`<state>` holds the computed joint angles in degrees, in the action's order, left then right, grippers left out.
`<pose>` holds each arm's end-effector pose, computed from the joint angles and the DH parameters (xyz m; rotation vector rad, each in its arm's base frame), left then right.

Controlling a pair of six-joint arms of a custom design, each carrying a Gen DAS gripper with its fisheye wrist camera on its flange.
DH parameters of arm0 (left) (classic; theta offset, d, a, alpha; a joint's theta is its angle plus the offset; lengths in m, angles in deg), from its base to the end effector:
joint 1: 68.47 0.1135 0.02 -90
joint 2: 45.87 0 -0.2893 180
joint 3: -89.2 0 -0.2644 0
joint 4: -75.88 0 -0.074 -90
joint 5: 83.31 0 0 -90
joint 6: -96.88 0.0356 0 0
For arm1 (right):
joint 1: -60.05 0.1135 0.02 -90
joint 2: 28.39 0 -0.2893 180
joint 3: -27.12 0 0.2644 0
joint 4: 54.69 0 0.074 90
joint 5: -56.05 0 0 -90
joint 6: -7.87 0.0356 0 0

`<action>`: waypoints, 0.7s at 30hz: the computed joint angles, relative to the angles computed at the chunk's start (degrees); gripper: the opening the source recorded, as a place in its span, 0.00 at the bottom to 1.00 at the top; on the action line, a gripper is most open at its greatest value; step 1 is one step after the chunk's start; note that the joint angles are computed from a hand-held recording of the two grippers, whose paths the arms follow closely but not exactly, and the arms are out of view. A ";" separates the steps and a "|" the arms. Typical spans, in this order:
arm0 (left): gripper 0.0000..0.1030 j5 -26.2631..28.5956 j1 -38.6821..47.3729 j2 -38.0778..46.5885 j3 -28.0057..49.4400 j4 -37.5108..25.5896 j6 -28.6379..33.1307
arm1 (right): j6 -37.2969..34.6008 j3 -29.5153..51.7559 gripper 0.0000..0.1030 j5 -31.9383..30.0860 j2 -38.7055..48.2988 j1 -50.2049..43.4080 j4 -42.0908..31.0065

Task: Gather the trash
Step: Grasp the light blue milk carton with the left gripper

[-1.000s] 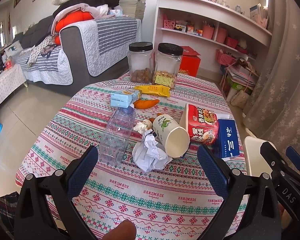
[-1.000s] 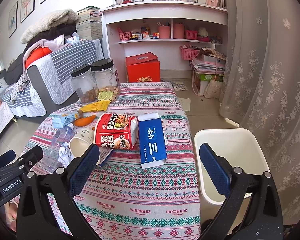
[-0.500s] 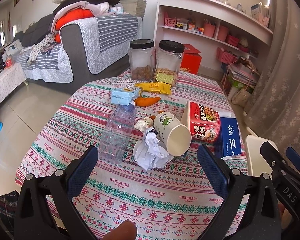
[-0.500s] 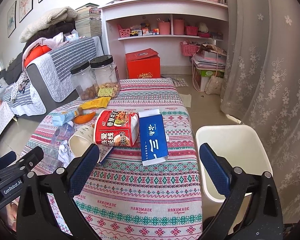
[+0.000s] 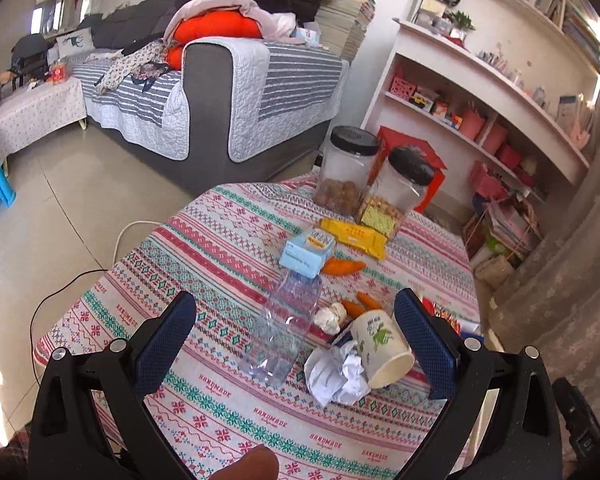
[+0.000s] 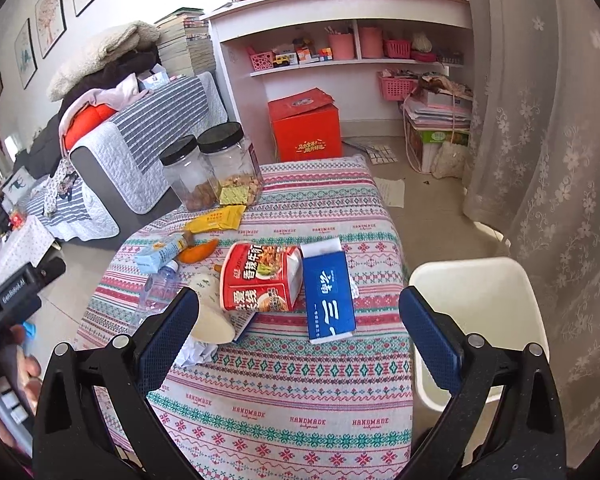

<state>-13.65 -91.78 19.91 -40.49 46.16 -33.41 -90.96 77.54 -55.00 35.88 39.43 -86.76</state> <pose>0.2178 -0.0804 0.2306 -0.5071 2.2466 -0.1488 0.2158 -0.0675 0.2338 0.0643 2.3112 0.1770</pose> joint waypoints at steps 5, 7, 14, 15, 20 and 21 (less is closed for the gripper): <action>0.94 15.03 9.59 11.56 9.94 -3.95 8.52 | -1.49 3.15 0.93 4.44 5.22 3.47 2.74; 0.94 18.04 11.55 18.26 14.18 -7.05 10.36 | -0.78 3.17 0.93 3.31 8.34 2.57 4.77; 0.93 21.56 15.57 35.62 24.14 -8.21 12.72 | 0.40 8.64 0.93 1.51 20.31 1.23 2.82; 0.93 22.02 15.45 38.37 27.24 -9.47 13.79 | 0.58 9.29 0.93 1.72 20.82 1.44 2.85; 0.94 19.80 13.31 54.59 50.13 -24.22 22.55 | 1.26 13.05 0.93 0.34 24.19 2.77 -0.02; 0.94 18.51 12.79 57.82 54.83 -27.33 23.84 | 0.94 13.75 0.93 0.18 24.84 3.11 -0.65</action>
<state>4.86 -78.99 77.73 14.34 18.84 -9.58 -90.02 91.29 -54.82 60.72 42.54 -87.42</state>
